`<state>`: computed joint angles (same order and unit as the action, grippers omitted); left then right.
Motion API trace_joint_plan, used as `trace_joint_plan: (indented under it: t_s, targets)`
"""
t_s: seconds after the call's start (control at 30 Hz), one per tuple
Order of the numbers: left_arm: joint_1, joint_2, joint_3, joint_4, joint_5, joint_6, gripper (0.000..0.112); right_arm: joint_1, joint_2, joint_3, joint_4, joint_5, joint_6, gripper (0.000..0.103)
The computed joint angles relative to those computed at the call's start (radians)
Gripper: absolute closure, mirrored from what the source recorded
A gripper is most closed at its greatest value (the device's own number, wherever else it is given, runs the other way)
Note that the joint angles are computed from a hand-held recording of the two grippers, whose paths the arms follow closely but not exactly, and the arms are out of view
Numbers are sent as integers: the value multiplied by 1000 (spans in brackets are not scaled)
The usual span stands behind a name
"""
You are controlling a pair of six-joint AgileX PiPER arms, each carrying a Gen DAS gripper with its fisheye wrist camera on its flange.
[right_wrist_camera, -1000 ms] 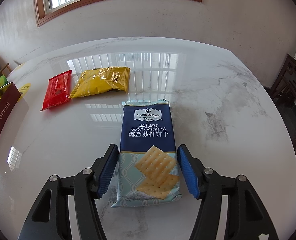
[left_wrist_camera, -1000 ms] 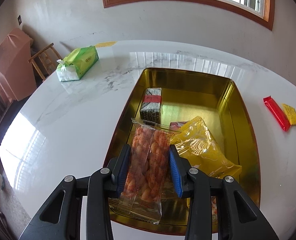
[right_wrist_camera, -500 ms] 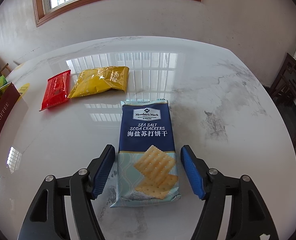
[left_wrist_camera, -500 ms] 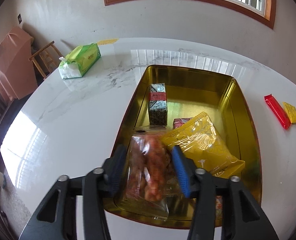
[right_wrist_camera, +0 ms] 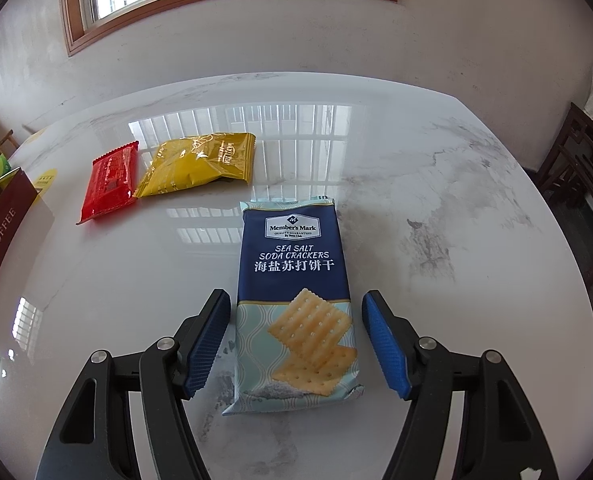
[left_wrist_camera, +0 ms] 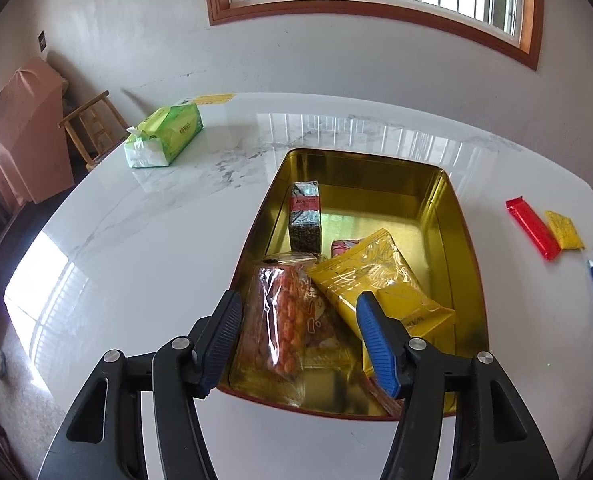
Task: Organize snacks
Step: 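Open the left tool to drop the twisted-snack bag into the tin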
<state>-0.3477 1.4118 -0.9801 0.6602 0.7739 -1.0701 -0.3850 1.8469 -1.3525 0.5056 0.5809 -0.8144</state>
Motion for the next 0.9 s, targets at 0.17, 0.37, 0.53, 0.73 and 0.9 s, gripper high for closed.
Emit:
trace_joint_plan:
  t_s: [0.17, 0.37, 0.53, 0.73, 0.9]
  targets:
    - [2, -11, 9, -21, 8, 5, 50, 5, -9, 10, -13, -8, 23, 38]
    - [15, -40, 41, -37, -5, 0, 50, 14, -32, 40, -17, -26, 30, 50]
    - [20, -56, 64, -27, -1, -18, 47, 38, -64, 79, -60, -54, 99, 57]
    - [27, -84, 86, -19, 3, -35, 46, 63, -91, 112, -120, -76, 179, 57]
    - [34, -93, 95, -8, 9, -46, 44, 77, -112, 122, -126, -57, 208, 57]
